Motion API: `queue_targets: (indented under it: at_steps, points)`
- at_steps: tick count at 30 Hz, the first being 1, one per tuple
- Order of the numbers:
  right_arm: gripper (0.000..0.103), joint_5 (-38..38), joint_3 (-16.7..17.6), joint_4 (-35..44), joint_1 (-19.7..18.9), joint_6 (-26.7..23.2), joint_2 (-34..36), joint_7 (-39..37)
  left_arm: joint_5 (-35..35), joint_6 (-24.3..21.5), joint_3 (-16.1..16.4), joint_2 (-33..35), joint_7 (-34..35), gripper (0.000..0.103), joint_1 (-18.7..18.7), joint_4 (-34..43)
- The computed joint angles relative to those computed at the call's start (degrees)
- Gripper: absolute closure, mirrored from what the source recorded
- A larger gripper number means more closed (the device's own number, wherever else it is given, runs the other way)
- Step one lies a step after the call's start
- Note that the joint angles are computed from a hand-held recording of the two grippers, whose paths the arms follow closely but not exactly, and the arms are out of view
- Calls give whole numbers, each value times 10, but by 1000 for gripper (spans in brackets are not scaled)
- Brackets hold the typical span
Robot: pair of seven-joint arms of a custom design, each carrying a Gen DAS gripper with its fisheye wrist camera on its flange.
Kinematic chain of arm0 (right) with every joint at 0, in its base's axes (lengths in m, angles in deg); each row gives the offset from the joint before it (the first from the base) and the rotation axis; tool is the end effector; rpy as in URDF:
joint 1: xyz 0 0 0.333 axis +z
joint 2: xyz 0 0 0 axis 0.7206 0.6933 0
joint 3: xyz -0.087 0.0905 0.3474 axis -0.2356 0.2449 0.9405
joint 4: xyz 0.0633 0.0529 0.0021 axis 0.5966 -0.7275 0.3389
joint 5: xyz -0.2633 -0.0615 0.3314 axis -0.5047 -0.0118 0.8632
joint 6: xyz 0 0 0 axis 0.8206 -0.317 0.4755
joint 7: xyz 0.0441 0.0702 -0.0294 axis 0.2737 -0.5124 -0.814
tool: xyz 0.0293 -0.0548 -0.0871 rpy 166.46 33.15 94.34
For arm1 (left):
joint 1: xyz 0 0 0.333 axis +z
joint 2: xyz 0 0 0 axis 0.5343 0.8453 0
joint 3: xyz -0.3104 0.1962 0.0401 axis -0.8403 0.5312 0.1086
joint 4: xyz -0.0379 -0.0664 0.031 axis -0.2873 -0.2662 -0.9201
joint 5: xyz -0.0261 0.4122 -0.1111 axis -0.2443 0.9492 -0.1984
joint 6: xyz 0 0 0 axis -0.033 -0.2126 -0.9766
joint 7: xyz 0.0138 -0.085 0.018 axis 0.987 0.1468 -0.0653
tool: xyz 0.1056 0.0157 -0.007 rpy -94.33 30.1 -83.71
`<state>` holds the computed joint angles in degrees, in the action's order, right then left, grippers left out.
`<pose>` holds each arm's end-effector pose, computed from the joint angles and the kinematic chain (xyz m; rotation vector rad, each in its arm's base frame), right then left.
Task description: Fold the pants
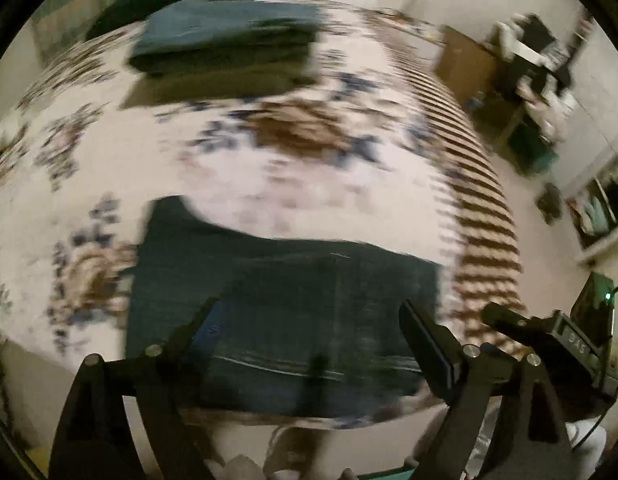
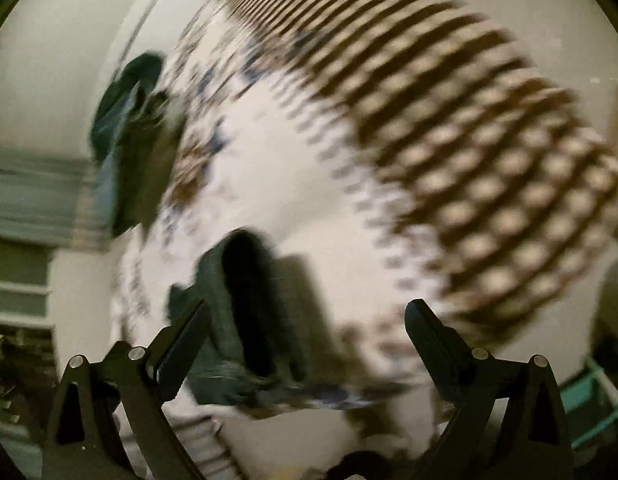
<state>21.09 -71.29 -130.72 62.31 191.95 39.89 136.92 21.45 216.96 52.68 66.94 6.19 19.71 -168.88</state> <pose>0.6280 0.3162 0.3960 -1.3104 2.0688 0.4445 0.4613 -0.2571 0.6157 -2.1804 1.8083 -0.5956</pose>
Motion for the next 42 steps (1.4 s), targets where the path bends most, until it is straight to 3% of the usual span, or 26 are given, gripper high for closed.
queue_targets:
  at_steps: [4,7,8,9,10,12,13,16,22,26,29,31,33,36,41,42]
  points:
    - [3,49,34,103,-22,-74,96,-55,20,-57,26,-11,-3,15,35,-20]
    - [4,33,31,162,-17,-141,152,-25,14,-74,46,-7,17,15,55,-37]
    - [8,35,33,170,-15,-146,160,-18,5,-74,52,-5,28,15,59,-42]
    - [44,47,39,167,-16,-130,161,-29,-5,-74,57,-5,37,15,61,-47]
    - [69,41,35,165,-9,-117,155,-28,-13,-74,61,-3,44,15,65,-50]
    - [89,2,16,155,12,-98,135,6,-41,-64,71,-1,62,15,69,-57]
    - [90,-7,14,148,16,-90,125,17,-56,-60,74,2,70,15,70,-58]
    - [92,-72,-15,129,36,-81,96,74,-92,-51,80,16,87,15,75,-53]
    - [92,-107,-14,118,20,-99,101,105,-146,-23,80,73,114,15,77,-21]
    - [90,-124,-14,98,14,-93,101,111,-144,-43,78,134,141,10,83,14]
    - [75,-142,-21,92,19,-101,100,135,-168,-45,80,140,167,4,89,11]
    - [50,-126,-12,83,8,-105,94,140,-158,-53,79,125,176,4,92,8]
    - [36,-98,-2,66,-3,-97,78,139,-146,-56,78,104,175,4,94,2]
    - [35,-58,7,28,-3,-60,38,133,-140,-59,77,59,173,4,93,-22]
    - [37,-29,3,3,16,-61,23,164,-150,-74,75,16,172,4,83,-59]
    - [57,-35,-1,6,24,-57,29,174,-154,-77,75,13,172,4,81,-67]
